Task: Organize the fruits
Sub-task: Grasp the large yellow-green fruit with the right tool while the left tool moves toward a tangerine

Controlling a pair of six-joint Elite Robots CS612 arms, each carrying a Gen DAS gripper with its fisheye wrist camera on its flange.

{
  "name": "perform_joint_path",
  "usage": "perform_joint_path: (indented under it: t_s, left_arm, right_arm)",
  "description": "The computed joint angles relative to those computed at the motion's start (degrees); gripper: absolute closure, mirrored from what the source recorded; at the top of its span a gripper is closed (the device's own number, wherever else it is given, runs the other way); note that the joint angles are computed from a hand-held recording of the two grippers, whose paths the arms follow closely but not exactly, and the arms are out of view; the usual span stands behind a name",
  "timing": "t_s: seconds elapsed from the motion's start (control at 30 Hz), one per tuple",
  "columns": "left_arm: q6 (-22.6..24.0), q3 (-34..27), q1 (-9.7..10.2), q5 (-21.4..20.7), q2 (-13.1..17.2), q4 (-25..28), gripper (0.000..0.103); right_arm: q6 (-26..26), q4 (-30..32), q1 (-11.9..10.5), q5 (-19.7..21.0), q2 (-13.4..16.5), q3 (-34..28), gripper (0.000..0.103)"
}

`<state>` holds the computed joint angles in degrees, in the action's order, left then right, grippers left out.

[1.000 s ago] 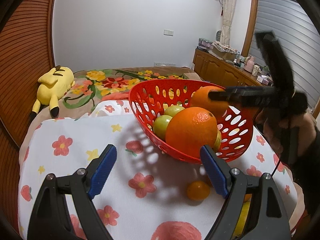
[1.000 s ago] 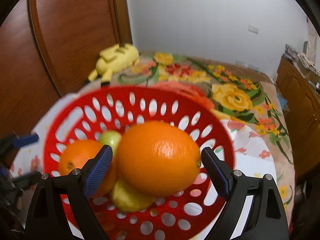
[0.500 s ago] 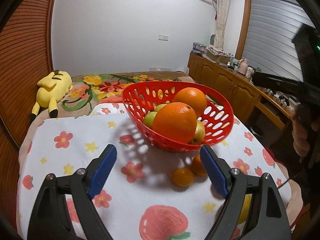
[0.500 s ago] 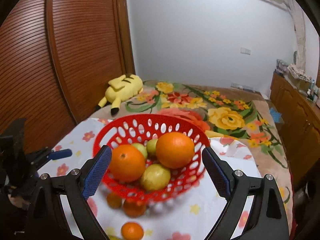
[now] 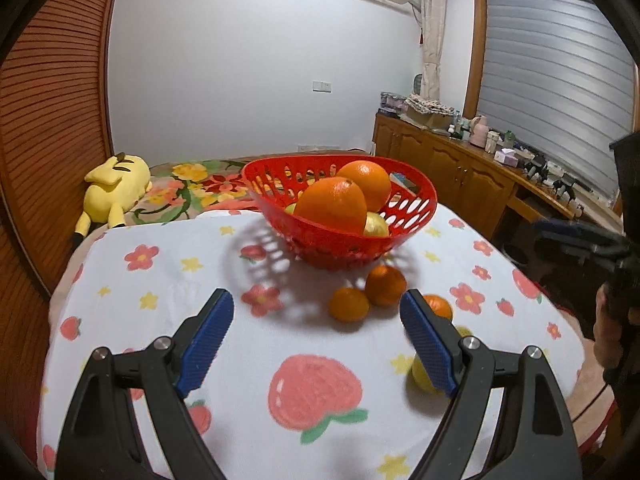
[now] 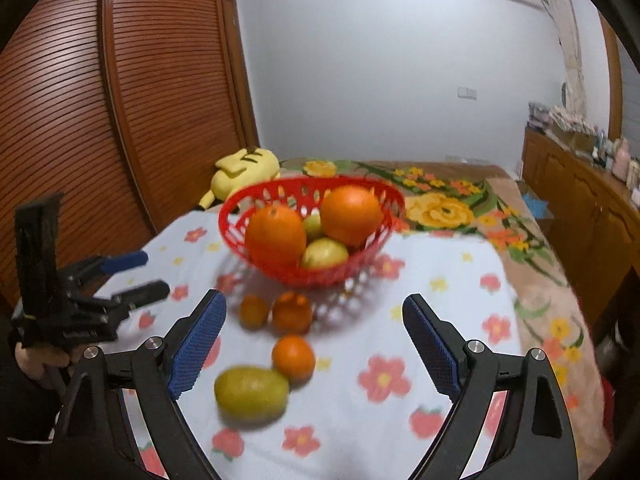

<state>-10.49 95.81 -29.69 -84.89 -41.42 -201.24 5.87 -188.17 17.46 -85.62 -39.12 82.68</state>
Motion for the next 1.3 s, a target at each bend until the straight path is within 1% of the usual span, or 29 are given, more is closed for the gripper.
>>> perform_joint_path:
  t_s: [0.1, 0.17, 0.33, 0.43, 0.53, 0.57, 0.67, 0.93, 1.07, 1.1, 1.17, 1.23, 1.3]
  left_arm:
    - [0.11, 1.18, -0.18, 1.17, -0.19, -0.92, 0.017]
    - [-0.03, 1.51, -0.13, 1.55, -0.35, -0.59, 0.017]
    - [-2.02, 2.21, 0.38, 0.64, -0.18, -1.17, 0.016]
    - [-1.7, 2.16, 0.13, 2.65, 0.13, -0.56, 0.016]
    - [-1.35, 2.15, -0.16, 4.86, 0.72, -2.14, 0.016]
    - [-1.12, 2.18, -0.2, 5.17, 0.9, -2.9, 0.016]
    - [-0.58, 2.09, -0.13, 5.18, 0.89, -2.29, 0.016]
    - [0.32, 1.21, 0.26, 2.88, 0.96, -1.08, 0.015]
    - [0.63, 0.13, 0.37, 1.23, 1.13, 0.53, 0.015]
    - [0.6, -0.24, 0.45, 0.58, 1.19, 1.1, 0.015]
    - [1.09, -1.0, 0.52, -0.62, 1.34, 2.29, 0.015]
    - [1.79, -1.92, 0.7, -2.74, 1.6, 3.46, 0.015]
    - [2.46, -2.82, 0.77, -4.28, 1.83, 4.99, 0.016]
  right_arm:
    - [1.69, -0.43, 0.27, 1.05, 0.59, 0.99, 0.012]
    - [2.11, -0.08, 0.52, 1.74, 1.21, 0.85, 0.013]
    - [2.79, 0.58, 0.92, 3.61, 2.29, 0.36, 0.013]
    - [2.62, 1.46, 1.31, 4.05, 2.97, -0.23, 0.013]
    - [2.24, 2.56, 1.62, 4.54, 3.57, -0.91, 0.013]
    - [2.09, 2.88, 1.71, 4.59, 3.71, -1.08, 0.013]
    - [1.67, 4.0, 2.0, 4.85, 4.19, -1.62, 0.013]
    - [1.65, 6.99, 2.37, 5.44, 5.23, -2.85, 0.013]
    - [1.35, 8.63, 2.54, 5.33, 5.57, -3.42, 0.013]
    - [1.37, 8.98, 2.57, 5.18, 5.65, -3.55, 0.014]
    - [1.75, 9.47, 2.47, 5.5, 5.73, -3.61, 0.023]
    - [2.31, 9.46, 2.33, 5.51, 5.67, -3.48, 0.031]
    - [2.85, 9.14, 2.03, 6.29, 5.47, -3.01, 0.031]
